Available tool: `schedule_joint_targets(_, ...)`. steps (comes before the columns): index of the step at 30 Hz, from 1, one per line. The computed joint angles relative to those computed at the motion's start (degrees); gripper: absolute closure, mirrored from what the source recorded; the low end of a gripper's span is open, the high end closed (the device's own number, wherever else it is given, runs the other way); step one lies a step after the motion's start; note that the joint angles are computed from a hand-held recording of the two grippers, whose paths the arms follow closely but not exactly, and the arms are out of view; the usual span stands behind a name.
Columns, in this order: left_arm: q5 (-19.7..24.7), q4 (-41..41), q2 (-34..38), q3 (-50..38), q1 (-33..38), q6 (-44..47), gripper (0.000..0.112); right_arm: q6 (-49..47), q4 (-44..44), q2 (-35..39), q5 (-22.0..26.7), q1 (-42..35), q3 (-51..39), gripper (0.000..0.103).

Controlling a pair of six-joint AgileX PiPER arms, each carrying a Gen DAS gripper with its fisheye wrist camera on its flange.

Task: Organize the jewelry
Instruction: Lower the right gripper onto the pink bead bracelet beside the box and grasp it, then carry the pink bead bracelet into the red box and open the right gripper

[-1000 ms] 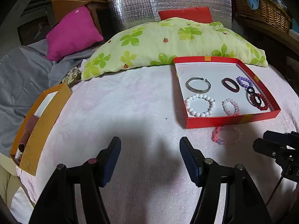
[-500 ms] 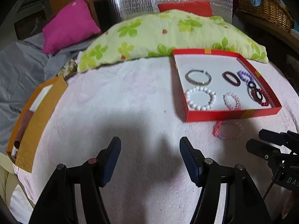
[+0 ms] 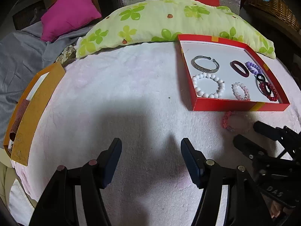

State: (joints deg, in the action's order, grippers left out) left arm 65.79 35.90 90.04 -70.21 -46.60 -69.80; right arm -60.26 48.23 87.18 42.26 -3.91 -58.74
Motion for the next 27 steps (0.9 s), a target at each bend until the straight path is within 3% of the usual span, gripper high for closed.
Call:
schedule_joint_targets(4,0.4,-0.1,0.4,-0.3,0.1,0.1,0.046,-3.7,1.5,0.0,-4.8,1.9,1.6,0.034)
schedule_joint_targets(6,0.3,-0.2,0.4,-0.2,0.3,0.2,0.046,-4.4,1.5,-0.2,-7.2,2.5,2.3,0.044)
schedule_joint_targets(11,-0.1,-0.5,0.9,-0.1,0.5,0.4,0.046,-2.2,-0.7,0.2,-8.5,1.7,1.5,0.085)
schedule_joint_targets(16,-2.2,-2.0,1.8,-0.2,1.2,2.3,0.046,-0.6,-2.6,0.0,-5.1,-0.2,0.2,0.095)
schedule_joint_targets(22,-3.0,-1.8,2.7,-0.9,0.6,2.9,0.046,-0.1,-4.9,-1.9,1.2,-4.5,-0.4,0.095)
schedule_joint_targets(27,-4.2,-0.3,2.8,-1.3,-0.8,2.3,0.046,-4.1,-1.7,-1.7,9.6,-11.3,-2.7,0.095)
